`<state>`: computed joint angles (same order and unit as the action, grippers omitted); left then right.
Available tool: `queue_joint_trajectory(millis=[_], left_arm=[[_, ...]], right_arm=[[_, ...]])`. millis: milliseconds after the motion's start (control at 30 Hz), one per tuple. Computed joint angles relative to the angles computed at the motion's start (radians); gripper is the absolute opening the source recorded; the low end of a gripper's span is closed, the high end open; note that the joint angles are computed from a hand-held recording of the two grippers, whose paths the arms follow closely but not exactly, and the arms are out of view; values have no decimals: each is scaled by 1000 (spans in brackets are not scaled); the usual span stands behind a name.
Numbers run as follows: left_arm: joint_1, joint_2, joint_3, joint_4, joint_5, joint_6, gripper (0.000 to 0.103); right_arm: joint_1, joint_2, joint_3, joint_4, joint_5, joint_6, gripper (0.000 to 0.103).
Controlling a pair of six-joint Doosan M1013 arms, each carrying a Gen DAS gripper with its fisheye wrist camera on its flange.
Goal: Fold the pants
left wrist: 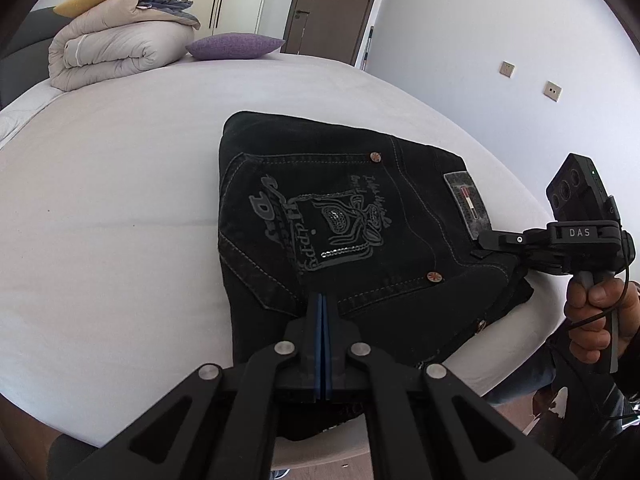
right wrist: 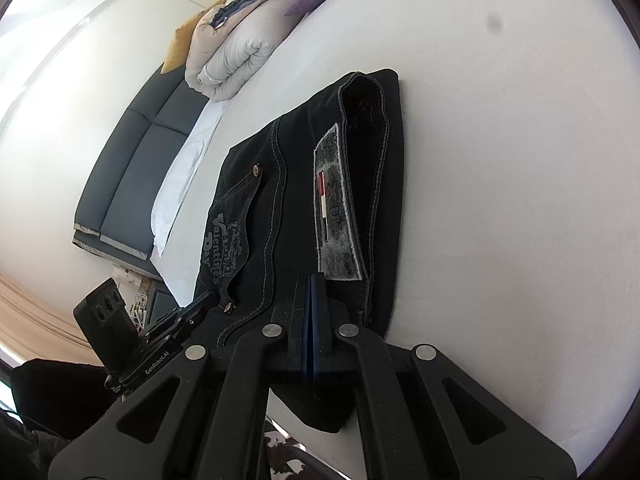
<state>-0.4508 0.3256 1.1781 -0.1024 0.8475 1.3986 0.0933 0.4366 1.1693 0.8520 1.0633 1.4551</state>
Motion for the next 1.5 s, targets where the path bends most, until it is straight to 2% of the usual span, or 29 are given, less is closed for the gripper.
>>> queue_joint_trajectory(millis=[100,133,167,200,233,267,300,333,400,467,600,633,733,800,833,867,900,933,1000,1100,1233,1333,1500], left_arm=[[11,-1,-6,-32,3,-6,2],[8,-6,-11,-20,8,-17,2],[6,-16,-10,-5,1,-25,8],[3,-28,-1,12,-17,-37,30],[2,-42,7,37,-41,-55,44],[2,-56,17,62,-76,-80,71],[6,-67,24,75,-108,-102,82],[14,-71,25,71,-130,-114,82],[44,-50,-6,1,-102,-95,82],[68,-11,-51,-48,-25,-90,81],[120,86,-146,-213,141,-86,64],[126,102,-163,-230,167,-90,63],[137,146,-217,-282,237,-71,63],[135,171,-259,-291,283,-59,63],[133,181,-276,-294,301,-55,62],[131,192,-292,-300,318,-50,55],[130,199,-304,-312,330,-44,47],[126,204,-314,-301,340,-52,47],[117,207,-322,-281,348,-52,34],[107,195,-316,-254,332,-65,24],[87,188,-348,-190,324,-81,20],[81,196,-400,-191,307,-70,20],[73,282,-572,-195,335,-38,20]], right_arm=[[-2,-13,10,-11,-11,-7,0],[-3,-19,7,-17,-13,-11,4],[-6,-25,3,-27,-11,-14,7],[-7,-31,1,-33,-15,-19,10],[-11,-38,1,-31,-21,-28,23],[-16,-42,0,-31,-24,-23,46],[-22,-49,7,-26,-33,-11,60],[-29,-55,16,-16,-53,12,70],[-44,-57,23,26,-61,20,70],[-50,-33,-11,11,-11,83,70],[-45,34,-101,-41,119,210,67],[-41,48,-122,-63,143,241,62],[-38,78,-159,-56,175,279,59],[-31,98,-191,-82,197,304,52],[-26,108,-203,-92,199,309,44],[-24,116,-210,-100,198,315,33],[-24,122,-211,-95,196,321,31],[-26,124,-209,-82,194,322,26],[-20,124,-209,-93,179,307,24],[-2,118,-222,-145,155,285,20],[9,105,-257,-183,138,227,16],[10,113,-320,-206,147,189,16],[-33,157,-437,-193,175,213,16]])
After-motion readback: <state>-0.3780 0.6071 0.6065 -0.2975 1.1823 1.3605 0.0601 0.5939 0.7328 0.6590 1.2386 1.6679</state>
